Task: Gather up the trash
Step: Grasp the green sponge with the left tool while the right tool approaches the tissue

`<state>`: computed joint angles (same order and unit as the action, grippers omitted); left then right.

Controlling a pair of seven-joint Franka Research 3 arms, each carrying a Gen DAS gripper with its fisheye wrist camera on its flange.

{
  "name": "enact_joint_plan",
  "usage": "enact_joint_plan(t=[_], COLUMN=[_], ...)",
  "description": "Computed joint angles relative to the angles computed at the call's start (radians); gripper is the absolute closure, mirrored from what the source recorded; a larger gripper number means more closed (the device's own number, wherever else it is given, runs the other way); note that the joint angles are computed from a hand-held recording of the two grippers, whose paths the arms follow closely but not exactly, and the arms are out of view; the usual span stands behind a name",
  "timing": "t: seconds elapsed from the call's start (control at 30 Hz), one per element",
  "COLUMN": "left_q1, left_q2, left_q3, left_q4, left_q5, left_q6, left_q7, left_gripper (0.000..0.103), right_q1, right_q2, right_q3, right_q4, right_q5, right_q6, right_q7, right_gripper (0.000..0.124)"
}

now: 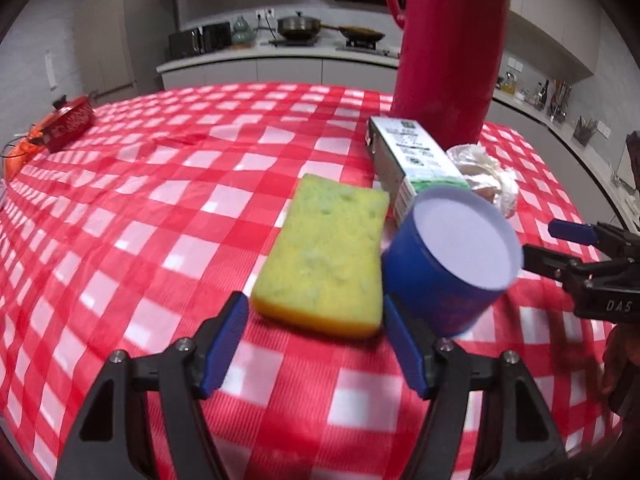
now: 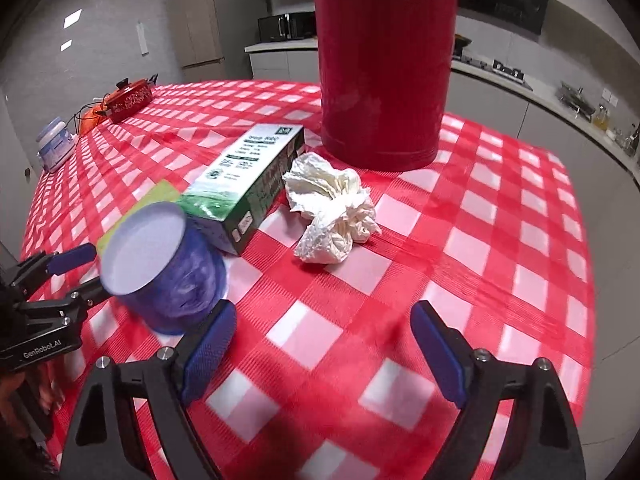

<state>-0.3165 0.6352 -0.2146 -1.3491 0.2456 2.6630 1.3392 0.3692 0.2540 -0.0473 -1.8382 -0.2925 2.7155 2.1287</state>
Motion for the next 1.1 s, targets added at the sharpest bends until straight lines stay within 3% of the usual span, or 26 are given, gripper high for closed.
enact_joint_plan(t=[0.1, 0.23, 0.33, 0.57, 0.67, 0.77, 0.87, 1.1], left_q1=[0.021, 0.039, 0.052, 0.092, 0.105, 0.117, 0.127, 0.123], left_q2=[0.061, 0.068, 0.045, -0.025, -0.039, -0.058, -0.065, -0.106], left_q3=[-0.037, -0.044, -0.028, -0.012, -0.009, -0.009, -0.013, -0.005], left_q4=[0.096, 0.106, 0.071, -0.039, -0.063, -0.098, -0.114, -0.175], left_q5=[-0.048, -0.092, -0.099, -0.094, -0.094, -0.091, -0.095, -0.076], left_q6=[-0.054, -0.04, -0.02, 0.043, 0.057, 0.073, 0.08, 0.093], left_q7=[0.062, 0.088, 0.076, 0.052, 0.044, 0.04, 0.037, 0.019], left_gripper=[0.041, 0.059, 0.06, 0.062, 0.063, 0.063, 0.063, 0.063], right_q1=[-0.014, 0.0, 0.012, 0.063, 0.103, 0.09, 0.048, 0.049], right_q2=[0.037, 0.086, 0.127, 0.18, 0.156, 0.144, 0.121, 0.125], right_q3=[0.015, 0.011, 0.01, 0.001, -0.053, -0.063, -0.037, 0.006], right_q4=[0.041, 0.103, 0.158, 0.236, 0.213, 0.203, 0.164, 0.153], right_q5=[0.052, 0.075, 0.093, 0.113, 0.042, 0.016, 0.058, 0.093], right_q6=[-0.004, -0.026, -0.044, -0.051, -0.044, -0.063, -0.043, -0.03], right_q7=[-0.051, -0.083, -0.105, -0.111, -0.034, -0.003, -0.014, -0.045], right_gripper=[0.034, 0.034, 0.035, 0.06, 0.056, 0.049, 0.049, 0.049])
